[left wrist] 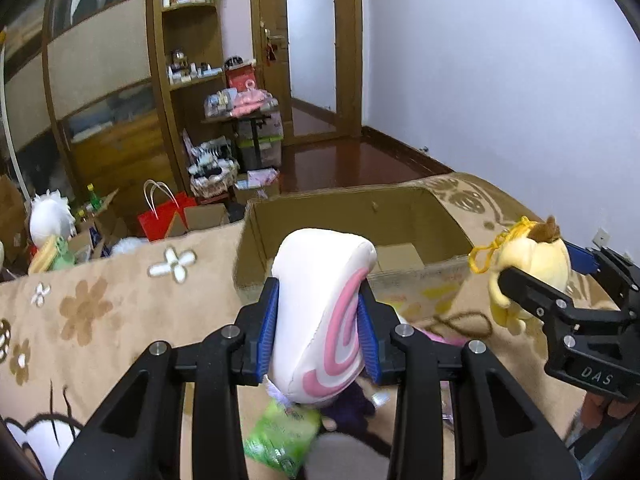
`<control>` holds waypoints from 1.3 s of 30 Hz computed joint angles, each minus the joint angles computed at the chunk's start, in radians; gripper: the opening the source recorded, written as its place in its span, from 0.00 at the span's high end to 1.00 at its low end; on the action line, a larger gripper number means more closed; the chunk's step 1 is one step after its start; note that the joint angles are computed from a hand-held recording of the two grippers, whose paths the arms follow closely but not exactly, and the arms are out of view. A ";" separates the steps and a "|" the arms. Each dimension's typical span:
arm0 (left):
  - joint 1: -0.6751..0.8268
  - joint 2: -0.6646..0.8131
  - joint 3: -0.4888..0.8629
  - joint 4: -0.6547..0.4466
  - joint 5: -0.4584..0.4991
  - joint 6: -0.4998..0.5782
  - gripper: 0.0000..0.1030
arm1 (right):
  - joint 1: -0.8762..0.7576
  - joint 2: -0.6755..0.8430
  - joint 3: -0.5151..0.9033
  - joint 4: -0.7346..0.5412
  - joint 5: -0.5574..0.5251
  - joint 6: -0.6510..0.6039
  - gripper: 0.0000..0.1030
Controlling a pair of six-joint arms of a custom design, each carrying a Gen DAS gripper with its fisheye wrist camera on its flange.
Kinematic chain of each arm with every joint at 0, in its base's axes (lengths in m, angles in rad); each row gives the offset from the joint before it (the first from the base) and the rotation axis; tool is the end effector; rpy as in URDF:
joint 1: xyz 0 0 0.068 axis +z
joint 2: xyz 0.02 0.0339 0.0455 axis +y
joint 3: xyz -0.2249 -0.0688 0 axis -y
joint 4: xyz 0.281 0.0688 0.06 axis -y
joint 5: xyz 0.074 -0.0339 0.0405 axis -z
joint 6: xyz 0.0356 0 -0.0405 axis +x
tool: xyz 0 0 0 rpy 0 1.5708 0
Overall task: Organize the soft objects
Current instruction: 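Lift both held plushes and carry them over the cardboard box, then open both tools to drop the plushes into the box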
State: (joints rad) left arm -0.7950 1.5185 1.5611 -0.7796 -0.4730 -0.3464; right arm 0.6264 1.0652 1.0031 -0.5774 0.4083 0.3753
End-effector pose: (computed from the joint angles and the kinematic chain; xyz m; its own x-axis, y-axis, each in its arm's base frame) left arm 0.2670 -0.2490 0.3390 -0.5782 0.1579 -0.8004 0.2158 0.9758 0.0366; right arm 0.2358 0.1532 0.2890 -0.5525 0.0155 -0.8334 -0.0832 0.9938 0.0737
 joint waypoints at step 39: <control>0.169 0.228 0.101 0.201 0.121 0.102 0.64 | -0.120 0.401 0.257 0.265 -0.053 -0.231 0.19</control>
State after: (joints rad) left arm -0.6257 1.7464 1.6626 -0.5786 -0.3520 -0.2441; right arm 0.5064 1.4664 1.2601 -0.3128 0.3552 0.1445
